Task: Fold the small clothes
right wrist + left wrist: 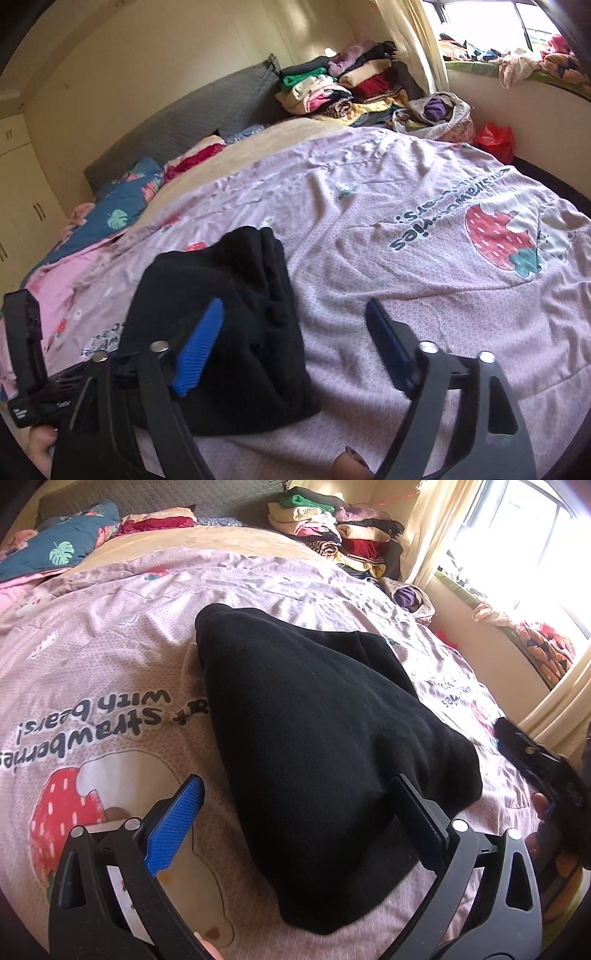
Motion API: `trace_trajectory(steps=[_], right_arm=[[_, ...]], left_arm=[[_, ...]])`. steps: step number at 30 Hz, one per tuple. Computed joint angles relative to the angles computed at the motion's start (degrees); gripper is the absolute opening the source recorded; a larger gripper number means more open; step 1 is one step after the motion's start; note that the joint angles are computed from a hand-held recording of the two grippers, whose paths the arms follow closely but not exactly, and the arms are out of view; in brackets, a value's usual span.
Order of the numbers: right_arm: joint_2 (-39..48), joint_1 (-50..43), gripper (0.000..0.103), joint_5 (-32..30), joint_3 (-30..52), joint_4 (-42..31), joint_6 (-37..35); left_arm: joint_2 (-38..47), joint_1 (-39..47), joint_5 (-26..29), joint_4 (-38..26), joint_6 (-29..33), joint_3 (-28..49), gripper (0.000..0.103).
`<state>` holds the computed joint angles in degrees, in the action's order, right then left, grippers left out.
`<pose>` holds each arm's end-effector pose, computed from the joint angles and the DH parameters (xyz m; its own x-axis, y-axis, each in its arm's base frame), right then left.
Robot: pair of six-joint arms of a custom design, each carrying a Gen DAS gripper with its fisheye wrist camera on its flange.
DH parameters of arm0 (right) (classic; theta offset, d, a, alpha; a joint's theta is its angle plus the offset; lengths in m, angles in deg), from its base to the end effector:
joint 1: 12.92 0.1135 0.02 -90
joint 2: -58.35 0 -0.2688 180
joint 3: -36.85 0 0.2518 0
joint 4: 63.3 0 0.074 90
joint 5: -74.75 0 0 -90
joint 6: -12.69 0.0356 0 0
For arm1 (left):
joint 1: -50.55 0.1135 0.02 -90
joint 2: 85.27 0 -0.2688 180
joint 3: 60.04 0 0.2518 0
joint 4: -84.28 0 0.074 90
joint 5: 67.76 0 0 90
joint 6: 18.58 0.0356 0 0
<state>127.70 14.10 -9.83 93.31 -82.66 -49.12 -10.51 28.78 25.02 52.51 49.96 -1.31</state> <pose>0.2360 0.1166 0.2505 -0.5990 0.2224 -0.7692 -0.1113 0.9282 0.3551 0.2454 -0.0999 0.2222 -0.7869 -0.0792 -0.6120 0.1212 0.9526 -0.2792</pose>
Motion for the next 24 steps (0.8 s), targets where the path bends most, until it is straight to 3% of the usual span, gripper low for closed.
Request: trace_trajectory(steps=[2,7,15,24], right_arm=[[-2.52,0.95,0.098,0.20,-1.02,-0.05,0.29],[-8.32,5.63,0.098,4.31,-2.44,-3.28,1.15],[-16.17,13.30,0.099,7.34,-4.61,-10.12,3.98],[-19.29,30.49,0.099,23.89,-5.95,-19.83,9.51]], left_arm=[[-1.39,-0.49,-0.41,-1.09,-0.35,-0.31,0.093],[-9.00,-2.71,-1.57,-4.15,-2.41,-2.67,0.093],[-20.42,-10.98,-11.00,-9.91,-6.77,-6.24,0.094],[-28.33,-20.48,-20.54,-14.73,-12.14,-9.81,0.094]])
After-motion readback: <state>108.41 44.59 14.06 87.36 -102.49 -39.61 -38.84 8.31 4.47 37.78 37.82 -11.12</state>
